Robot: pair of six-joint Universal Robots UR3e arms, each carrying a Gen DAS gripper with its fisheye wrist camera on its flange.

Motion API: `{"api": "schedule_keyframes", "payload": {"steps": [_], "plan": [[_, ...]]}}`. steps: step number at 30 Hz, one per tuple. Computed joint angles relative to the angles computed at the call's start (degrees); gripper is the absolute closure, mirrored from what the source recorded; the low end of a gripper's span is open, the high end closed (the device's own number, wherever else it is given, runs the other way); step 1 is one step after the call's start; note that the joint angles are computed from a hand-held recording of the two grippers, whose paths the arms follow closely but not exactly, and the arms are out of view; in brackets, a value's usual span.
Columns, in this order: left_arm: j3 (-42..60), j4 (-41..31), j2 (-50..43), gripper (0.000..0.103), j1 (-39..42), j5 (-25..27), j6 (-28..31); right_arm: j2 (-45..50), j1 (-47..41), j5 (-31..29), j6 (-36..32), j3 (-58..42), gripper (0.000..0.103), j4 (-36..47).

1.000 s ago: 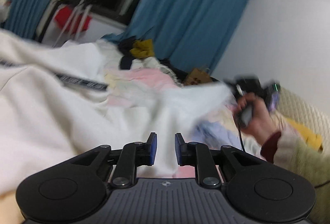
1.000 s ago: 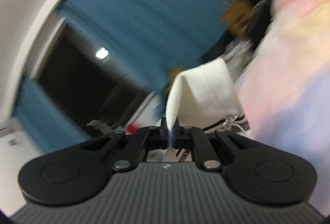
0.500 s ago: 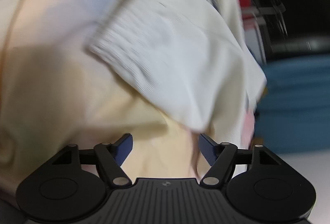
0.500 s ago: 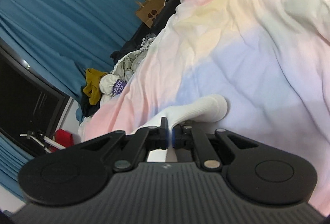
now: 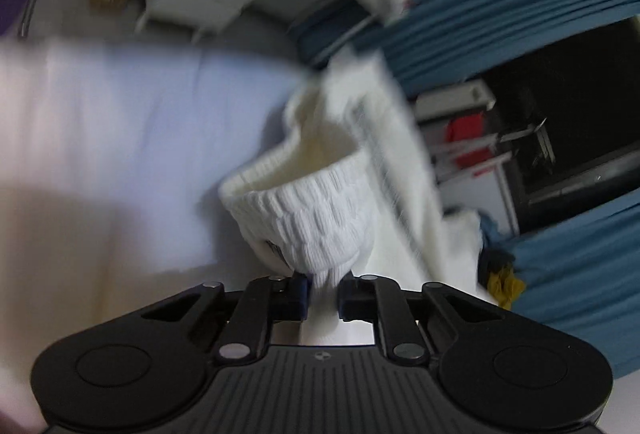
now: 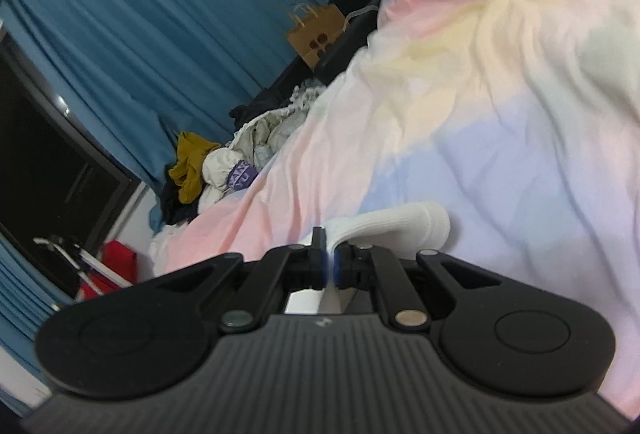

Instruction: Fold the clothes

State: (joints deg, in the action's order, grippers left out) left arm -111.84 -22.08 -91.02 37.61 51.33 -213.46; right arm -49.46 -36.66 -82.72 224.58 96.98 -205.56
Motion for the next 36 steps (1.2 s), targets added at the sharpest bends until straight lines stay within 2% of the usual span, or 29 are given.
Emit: {"api": "schedule_keyframes", "payload": {"steps": [2,6,9,12,14,16,18,20,22,26,28,30,34,36], "plan": [[2.81,-8.28,3.32,0.093,3.29,-0.92,4.58,-1.51,0.67,-2.7,-1.15,1.39,0.097,0.45],[8.27,-30.47,8.61,0.093,9.34,-1.12,17.98,-4.08,1.32,-7.63,-4.76,3.83,0.097,5.5],[9.06,-48.66,13.68,0.093,17.06,-1.13,33.65,-4.28,0.63,-7.38,-5.35,4.48,0.097,11.81],[8.88,-55.97,15.26,0.091,20.83,-2.2,40.75,-4.42,0.41,-6.35,-5.89,4.41,0.096,16.59],[8.47,-57.44,17.26,0.087,21.69,-2.89,43.46,-5.3,0.25,-5.73,-5.36,5.21,0.094,17.76],[9.49,-58.82,19.16,0.079,20.81,-1.79,45.24,-7.63,0.04,-5.21,-3.13,7.22,0.093,17.74],[9.15,-60.37,22.43,0.066,19.99,-1.33,47.64,-10.5,0.31,-5.61,-0.59,9.62,0.093,17.03],[8.08,-62.83,27.06,0.057,20.66,-1.89,51.49,-13.79,2.26,-8.95,-1.78,10.75,0.093,17.71],[7.08,-62.12,30.65,0.055,20.08,-1.95,53.13,-16.56,5.29,-14.44,-4.98,11.31,0.092,18.14],[4.7,-57.67,37.99,0.044,16.2,-0.84,54.01,-21.17,11.87,-22.54,-11.27,14.23,0.092,12.2],[3.58,-52.95,40.4,0.044,11.38,1.13,52.02,-22.34,14.17,-19.02,-16.28,15.63,0.092,8.89],[1.55,-43.39,38.73,0.042,2.49,4.58,47.46,-23.18,16.3,-14.46,-21.24,16.39,0.092,6.52],[-1.18,-24.94,31.15,0.041,-15.42,11.66,36.8,-19.29,23.01,-5.17,-27.13,14.8,0.092,6.78],[-2.01,-16.82,25.51,0.041,-22.2,13.3,31.69,-14.44,27.94,-4.68,-32.04,12.21,0.092,6.38]]}}
